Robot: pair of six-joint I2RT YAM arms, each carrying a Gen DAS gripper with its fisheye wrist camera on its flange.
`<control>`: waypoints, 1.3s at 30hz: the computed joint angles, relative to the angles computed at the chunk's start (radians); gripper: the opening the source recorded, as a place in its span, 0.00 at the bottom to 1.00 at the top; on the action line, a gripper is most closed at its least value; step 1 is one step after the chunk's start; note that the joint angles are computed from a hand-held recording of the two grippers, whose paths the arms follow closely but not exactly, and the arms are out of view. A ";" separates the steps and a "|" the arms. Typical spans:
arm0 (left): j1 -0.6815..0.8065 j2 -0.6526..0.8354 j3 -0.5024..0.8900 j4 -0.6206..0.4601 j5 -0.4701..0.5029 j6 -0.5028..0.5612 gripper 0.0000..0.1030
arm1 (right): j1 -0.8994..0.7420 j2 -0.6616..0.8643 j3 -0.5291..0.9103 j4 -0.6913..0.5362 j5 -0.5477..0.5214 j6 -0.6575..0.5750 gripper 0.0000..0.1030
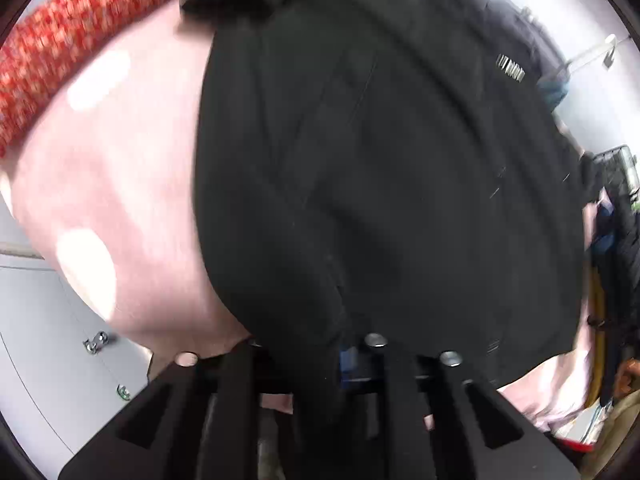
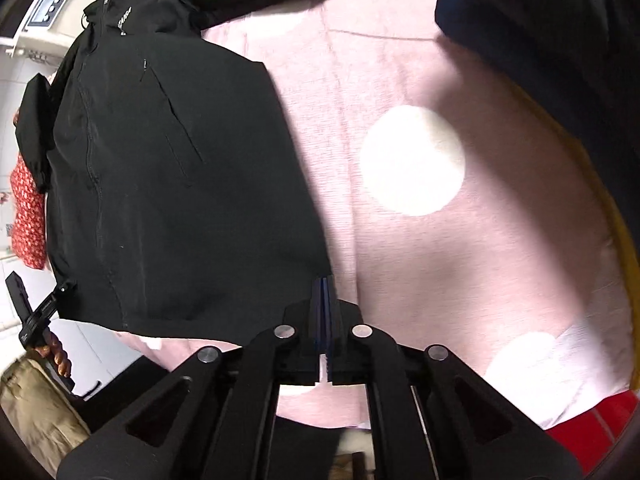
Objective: Fold large clothes
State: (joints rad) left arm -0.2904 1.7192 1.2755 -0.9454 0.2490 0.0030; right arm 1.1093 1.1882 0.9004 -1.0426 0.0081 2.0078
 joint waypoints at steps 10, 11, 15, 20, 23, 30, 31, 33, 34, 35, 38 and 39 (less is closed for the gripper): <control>0.067 -0.235 0.329 -0.094 -0.154 0.316 0.94 | 0.030 0.163 -0.028 0.258 -0.030 -0.056 0.73; 0.111 -0.211 0.338 -0.094 -0.164 0.302 0.93 | 0.029 0.189 -0.018 0.276 -0.038 -0.067 0.73; 0.313 -0.073 0.331 -0.114 -0.104 0.213 0.91 | 0.014 0.263 0.014 0.306 -0.063 -0.098 0.73; 0.318 -0.031 0.046 -0.036 -0.186 0.257 0.75 | 0.000 0.307 0.055 0.301 -0.080 -0.106 0.73; 0.306 -0.025 -0.076 0.031 -0.190 0.212 0.67 | 0.000 0.327 0.083 0.286 -0.093 -0.098 0.73; 0.103 -0.073 -0.116 0.045 -0.075 0.085 0.25 | 0.036 0.287 0.013 0.300 -0.126 -0.079 0.73; 0.065 -0.089 -0.099 0.041 -0.024 0.070 0.25 | 0.032 0.297 0.017 0.306 -0.130 -0.084 0.73; -0.011 -0.093 -0.066 0.033 0.011 0.042 0.25 | 0.022 0.322 0.028 0.312 -0.143 -0.099 0.73; -0.054 -0.080 -0.043 0.030 0.032 0.039 0.27 | 0.019 0.330 0.028 0.317 -0.149 -0.106 0.74; -0.110 -0.057 -0.024 0.038 0.045 0.046 0.30 | 0.017 0.336 0.026 0.324 -0.153 -0.110 0.74; -0.231 0.007 -0.002 0.083 0.043 0.026 0.68 | 0.006 0.353 0.024 0.346 -0.162 -0.121 0.75; -0.261 0.021 -0.006 0.106 0.031 0.015 0.74 | 0.004 0.355 0.027 0.346 -0.165 -0.123 0.74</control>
